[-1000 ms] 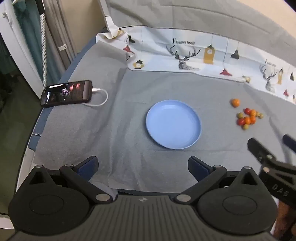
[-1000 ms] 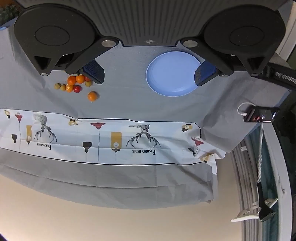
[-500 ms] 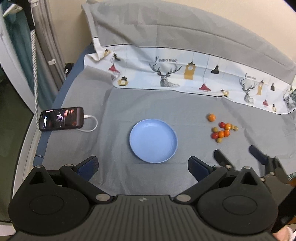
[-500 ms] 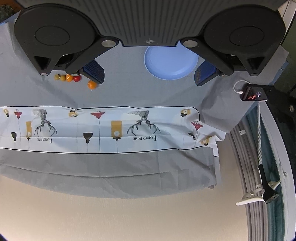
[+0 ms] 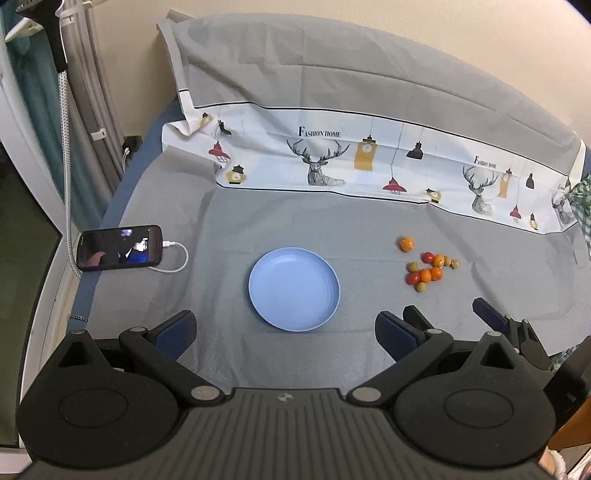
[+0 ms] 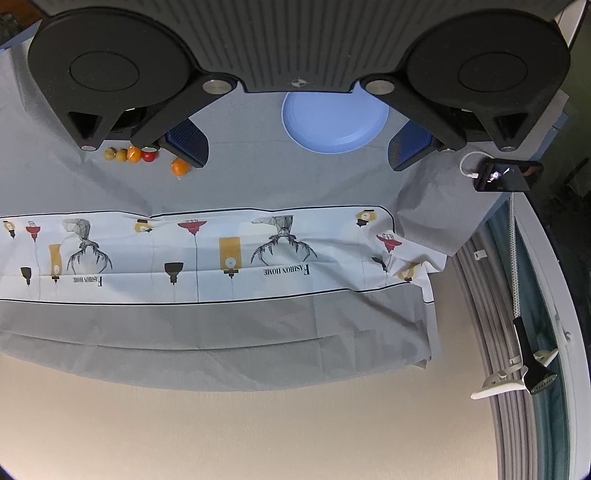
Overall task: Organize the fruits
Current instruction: 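Move both tools toward the cluster of fruits beside the blue plate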
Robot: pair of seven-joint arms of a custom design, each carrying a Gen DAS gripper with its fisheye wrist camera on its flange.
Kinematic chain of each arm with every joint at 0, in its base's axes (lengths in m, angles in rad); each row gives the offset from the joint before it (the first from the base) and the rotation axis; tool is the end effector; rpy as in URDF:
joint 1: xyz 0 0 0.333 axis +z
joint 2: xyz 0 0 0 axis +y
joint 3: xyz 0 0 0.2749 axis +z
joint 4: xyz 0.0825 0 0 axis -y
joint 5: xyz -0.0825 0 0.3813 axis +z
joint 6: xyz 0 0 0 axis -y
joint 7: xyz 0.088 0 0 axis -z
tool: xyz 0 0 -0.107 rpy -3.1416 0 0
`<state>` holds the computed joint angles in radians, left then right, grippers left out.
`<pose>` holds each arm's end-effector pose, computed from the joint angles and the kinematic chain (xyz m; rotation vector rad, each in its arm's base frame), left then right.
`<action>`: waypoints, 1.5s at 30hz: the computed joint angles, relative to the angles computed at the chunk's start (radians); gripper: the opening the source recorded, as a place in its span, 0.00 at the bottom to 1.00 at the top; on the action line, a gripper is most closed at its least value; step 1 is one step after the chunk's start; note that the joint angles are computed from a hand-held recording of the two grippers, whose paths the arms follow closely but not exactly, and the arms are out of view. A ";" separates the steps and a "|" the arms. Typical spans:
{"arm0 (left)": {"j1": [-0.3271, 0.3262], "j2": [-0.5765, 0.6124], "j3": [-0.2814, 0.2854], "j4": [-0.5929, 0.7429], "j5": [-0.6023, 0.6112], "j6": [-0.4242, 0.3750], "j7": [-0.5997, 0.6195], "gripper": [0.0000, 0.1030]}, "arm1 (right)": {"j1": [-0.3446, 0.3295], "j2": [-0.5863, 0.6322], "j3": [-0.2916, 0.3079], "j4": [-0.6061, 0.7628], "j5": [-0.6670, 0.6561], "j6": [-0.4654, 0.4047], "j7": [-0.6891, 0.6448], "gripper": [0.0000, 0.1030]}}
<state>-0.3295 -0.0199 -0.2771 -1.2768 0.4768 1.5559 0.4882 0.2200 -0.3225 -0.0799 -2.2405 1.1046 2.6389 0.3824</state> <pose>0.4596 -0.2611 0.7407 -2.3147 1.2876 -0.4359 0.5086 0.0457 0.5311 -1.8247 1.0693 -0.4384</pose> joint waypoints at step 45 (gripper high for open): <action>0.121 -0.123 0.079 -0.474 -0.089 0.469 -0.127 1.00 | -0.050 0.213 0.007 0.116 0.148 -0.084 -0.100 1.00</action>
<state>-0.2083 -0.1429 -0.1983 -1.7512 0.3879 2.0253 0.3617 0.1698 -0.1092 -0.0727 -2.1243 1.2531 2.5550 0.2825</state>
